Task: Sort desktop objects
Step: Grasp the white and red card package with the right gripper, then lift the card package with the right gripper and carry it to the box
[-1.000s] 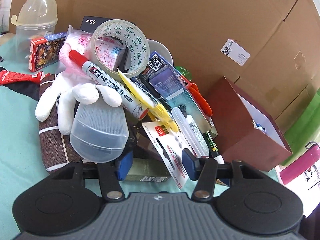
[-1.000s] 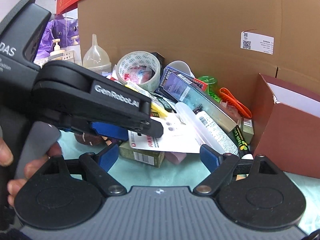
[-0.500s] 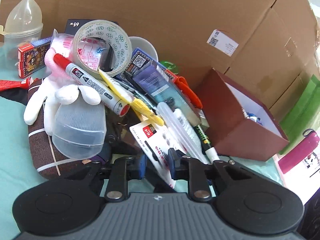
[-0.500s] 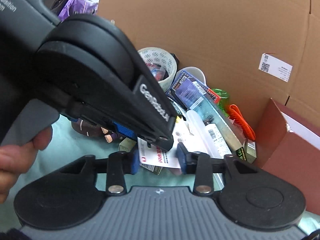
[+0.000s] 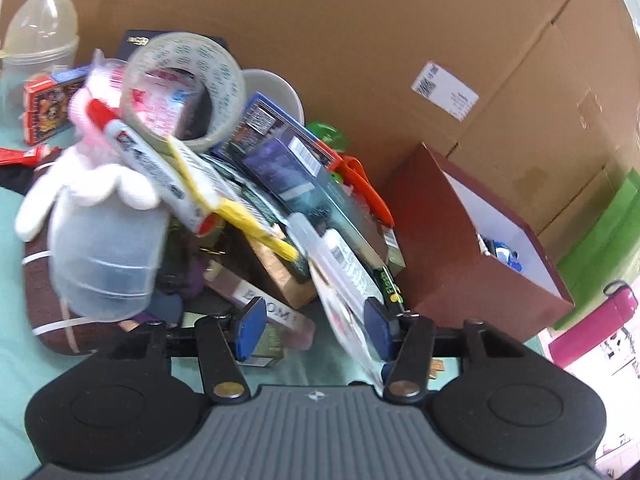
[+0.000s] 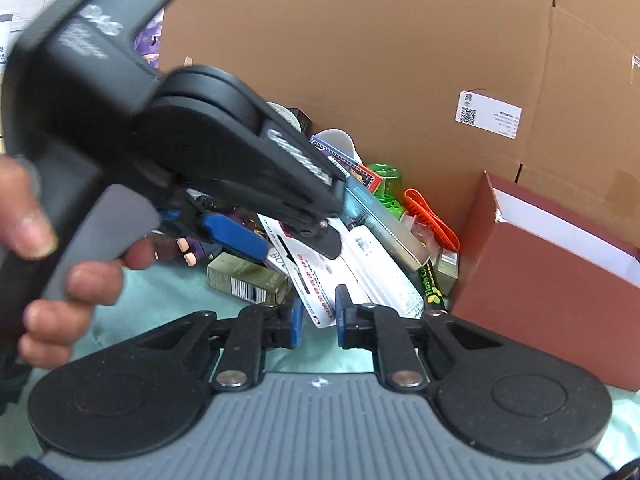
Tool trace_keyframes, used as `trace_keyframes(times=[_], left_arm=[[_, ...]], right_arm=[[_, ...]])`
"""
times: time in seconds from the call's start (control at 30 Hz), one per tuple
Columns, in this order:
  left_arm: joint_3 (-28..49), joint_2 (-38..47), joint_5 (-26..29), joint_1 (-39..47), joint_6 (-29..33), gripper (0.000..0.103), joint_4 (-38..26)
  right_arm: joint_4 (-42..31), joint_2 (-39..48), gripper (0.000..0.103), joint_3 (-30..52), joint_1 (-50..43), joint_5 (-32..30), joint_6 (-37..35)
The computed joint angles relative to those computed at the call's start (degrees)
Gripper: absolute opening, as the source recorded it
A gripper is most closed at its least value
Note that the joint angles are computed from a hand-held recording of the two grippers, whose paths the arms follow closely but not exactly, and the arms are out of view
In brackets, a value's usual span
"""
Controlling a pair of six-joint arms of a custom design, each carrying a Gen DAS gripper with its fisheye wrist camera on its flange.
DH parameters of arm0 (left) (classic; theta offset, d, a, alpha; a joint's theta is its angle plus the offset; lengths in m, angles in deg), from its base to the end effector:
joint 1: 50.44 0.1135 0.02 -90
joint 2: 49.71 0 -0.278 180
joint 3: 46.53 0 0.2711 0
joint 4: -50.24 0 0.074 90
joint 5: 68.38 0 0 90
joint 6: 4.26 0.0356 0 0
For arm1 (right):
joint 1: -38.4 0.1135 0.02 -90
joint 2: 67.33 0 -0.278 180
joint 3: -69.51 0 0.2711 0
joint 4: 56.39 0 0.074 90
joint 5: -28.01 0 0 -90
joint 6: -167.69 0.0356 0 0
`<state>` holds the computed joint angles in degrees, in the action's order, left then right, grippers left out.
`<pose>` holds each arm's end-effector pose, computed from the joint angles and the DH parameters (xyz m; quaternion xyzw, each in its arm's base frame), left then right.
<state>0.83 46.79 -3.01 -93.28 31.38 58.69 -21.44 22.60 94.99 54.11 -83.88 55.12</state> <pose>0.2370 -0.1996 0.1153 -0.1776 0.8745 -0.1775 0.4149 0.2176 0.0750 0.0942 -0.3684 0.7699 0.1341 0.5035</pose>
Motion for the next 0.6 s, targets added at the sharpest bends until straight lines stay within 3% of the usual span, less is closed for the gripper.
trace_keyframes(times=[0.03,0.1,0.33,0.6], left_arm=[[0.6,0.7,0.6,0.1,0.5,0.029,-0.2],[1.2,1.6,2.9,0.5,1.2,0.018,0.3],[4.8,3.0,1.5,-0.9,2.3,0.015,-3.6],[3.2,-3.4,-6.3,-6.6,-0.3,0.009,-8.6]], right_arm=[[0.5,0.3,0.015,0.0,0.1,0.3,0.3],[0.4,1.0,0.014,0.3,-0.7,-0.2,0.1],[6.5,3.5,0.015,-1.3,1.8,3.2,-0.3],[-7.0,-7.8,0.015,-1.1,-4.8,-9.7,1.6]])
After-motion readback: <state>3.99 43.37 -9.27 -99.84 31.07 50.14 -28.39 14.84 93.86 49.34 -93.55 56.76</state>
